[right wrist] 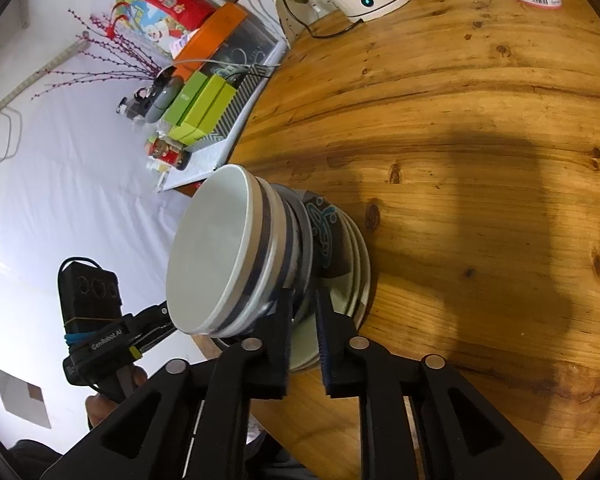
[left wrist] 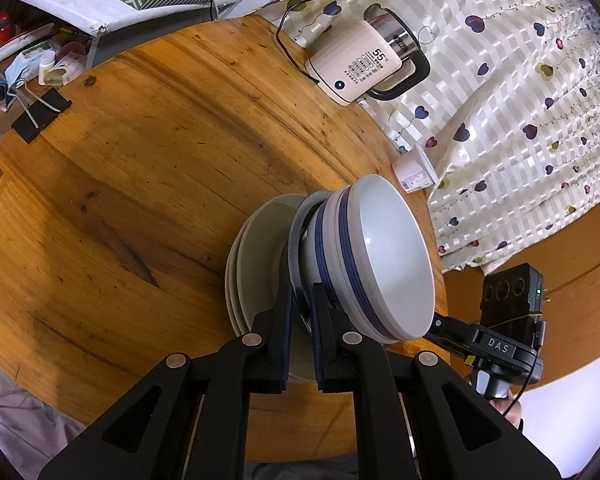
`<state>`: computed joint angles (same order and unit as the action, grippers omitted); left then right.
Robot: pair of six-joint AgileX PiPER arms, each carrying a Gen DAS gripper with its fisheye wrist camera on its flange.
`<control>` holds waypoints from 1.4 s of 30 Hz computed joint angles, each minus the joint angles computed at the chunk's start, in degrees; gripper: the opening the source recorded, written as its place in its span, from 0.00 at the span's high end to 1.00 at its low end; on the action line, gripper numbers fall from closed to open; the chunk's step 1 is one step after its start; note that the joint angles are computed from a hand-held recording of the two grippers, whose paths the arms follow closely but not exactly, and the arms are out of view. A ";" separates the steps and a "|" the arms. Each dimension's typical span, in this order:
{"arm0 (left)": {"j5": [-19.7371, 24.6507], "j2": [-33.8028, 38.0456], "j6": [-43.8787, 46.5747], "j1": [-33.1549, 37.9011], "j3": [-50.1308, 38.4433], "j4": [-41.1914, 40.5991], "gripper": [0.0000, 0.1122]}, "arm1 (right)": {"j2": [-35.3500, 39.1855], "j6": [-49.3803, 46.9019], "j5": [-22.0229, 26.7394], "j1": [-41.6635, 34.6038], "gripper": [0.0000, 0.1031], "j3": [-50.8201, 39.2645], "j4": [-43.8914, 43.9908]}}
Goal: Organize plates and bowls
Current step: 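Lower the bowl stack onto the beige plates and open both grippers, then withdraw both grippers away from the stacked dishes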
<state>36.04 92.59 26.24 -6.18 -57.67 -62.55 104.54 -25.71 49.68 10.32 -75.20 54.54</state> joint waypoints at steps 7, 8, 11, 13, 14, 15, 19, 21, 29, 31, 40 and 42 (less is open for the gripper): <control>-2.53 -1.47 -2.53 -0.75 0.98 3.69 0.85 | -3.24 -0.17 -1.95 -0.78 0.64 2.98 -1.40; -2.95 -1.79 -2.98 -0.91 1.28 4.23 0.84 | -3.93 -0.57 -2.24 -0.89 0.63 3.65 -1.26; -4.82 -3.28 -5.51 -1.80 2.09 7.41 0.84 | -5.51 -0.94 -3.18 -0.69 0.61 4.79 -1.97; -6.71 -4.83 -8.49 -2.91 2.73 11.04 0.83 | -6.78 -1.28 -3.97 -0.18 0.58 5.64 -2.59; -7.62 -5.53 -10.03 -3.54 3.02 12.83 0.80 | -7.46 -1.44 -4.45 0.20 0.57 6.06 -2.96; -8.69 -6.35 -12.01 -4.33 3.34 15.21 0.77 | -8.49 -1.46 -5.35 0.92 0.55 6.65 -3.83; -12.47 -9.44 -22.35 -8.32 4.33 26.95 0.71 | -11.37 0.15 -8.38 3.65 0.48 8.07 -8.20; -13.62 -10.37 -28.63 -10.60 4.48 33.96 0.70 | -12.90 1.78 -10.11 5.21 0.45 8.97 -11.02; -14.00 -12.27 -55.10 -19.38 4.50 62.90 0.70 | -17.78 9.70 -15.83 10.87 0.33 12.71 -22.87; -13.47 -12.57 -61.74 -21.61 4.57 69.86 0.70 | -18.85 10.67 -16.45 11.60 0.32 13.86 -24.19; -9.16 -12.69 -81.02 -28.74 5.01 89.35 0.70 | -21.78 19.64 -19.40 16.78 0.26 16.59 -35.26; -8.11 -12.19 -82.46 -29.61 4.78 90.93 0.70 | -22.14 22.39 -19.97 18.09 0.26 16.98 -38.57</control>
